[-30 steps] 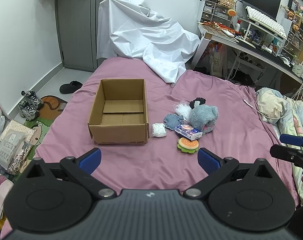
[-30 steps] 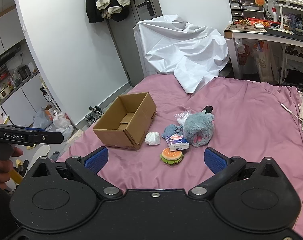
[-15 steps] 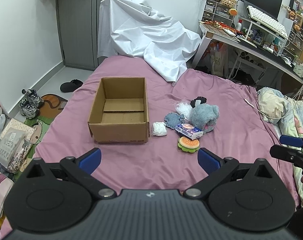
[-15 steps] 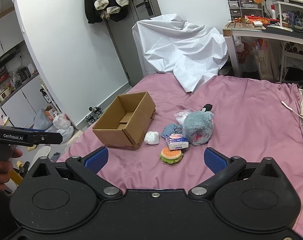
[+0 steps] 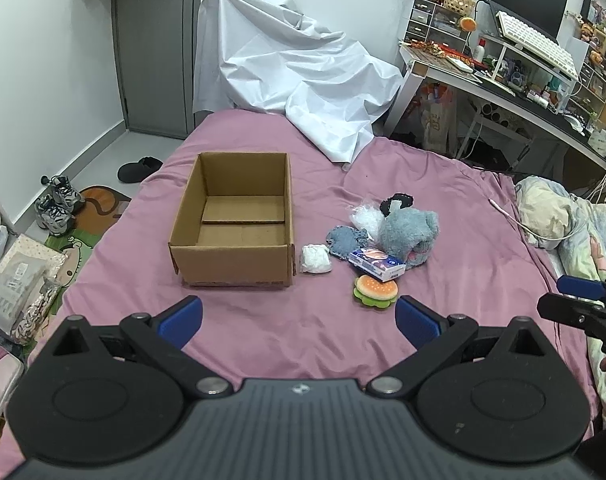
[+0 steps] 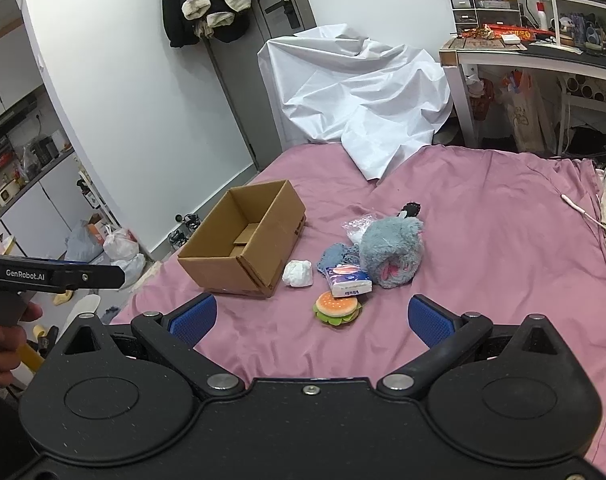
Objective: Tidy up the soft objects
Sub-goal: 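Grasp the plush hamburger with the left tool while the right tool grasps the Vinda tissue pack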
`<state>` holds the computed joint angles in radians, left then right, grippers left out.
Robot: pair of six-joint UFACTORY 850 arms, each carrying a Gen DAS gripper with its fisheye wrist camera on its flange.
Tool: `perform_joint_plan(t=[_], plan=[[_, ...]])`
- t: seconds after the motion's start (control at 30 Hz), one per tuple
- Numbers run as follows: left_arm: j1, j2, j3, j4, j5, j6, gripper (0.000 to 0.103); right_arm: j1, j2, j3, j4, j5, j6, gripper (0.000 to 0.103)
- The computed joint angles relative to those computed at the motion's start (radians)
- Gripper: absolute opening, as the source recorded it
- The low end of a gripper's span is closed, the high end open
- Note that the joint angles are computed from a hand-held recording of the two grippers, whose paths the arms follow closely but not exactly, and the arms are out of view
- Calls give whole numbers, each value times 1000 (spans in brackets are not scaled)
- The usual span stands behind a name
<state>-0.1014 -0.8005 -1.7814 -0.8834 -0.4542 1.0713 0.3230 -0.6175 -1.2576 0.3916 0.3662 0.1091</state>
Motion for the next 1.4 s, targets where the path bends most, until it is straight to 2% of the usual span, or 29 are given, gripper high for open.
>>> perform_joint_plan(t=[0.23,0.6,0.8,0.97,1.1,1.23,1.4], plan=[[-8,-35,-19,-22,3,17,102,-12,-36,-27,22,-5,-3,103],[-27,-144,-120,-50,-39,17,99,-32,-110,-70,5,24,48,102],[-41,-201,-179,-103,-57,55,99,-50,-150,-100,-80,22,144,94],[-54,-259,-251,-89,-82,20,98,-62,-181,-132,-109,18,168,87],[-64,-316,-323,-53,-110,-44,95,-75,-208,-165,-163,7,208,86],[-73,-375,-400,-11,-146,-106,93,-88,-237,-204,-235,-17,261,80],[-84,-513,-614,87,-262,-251,90,-105,-272,-248,-368,-44,384,78]])
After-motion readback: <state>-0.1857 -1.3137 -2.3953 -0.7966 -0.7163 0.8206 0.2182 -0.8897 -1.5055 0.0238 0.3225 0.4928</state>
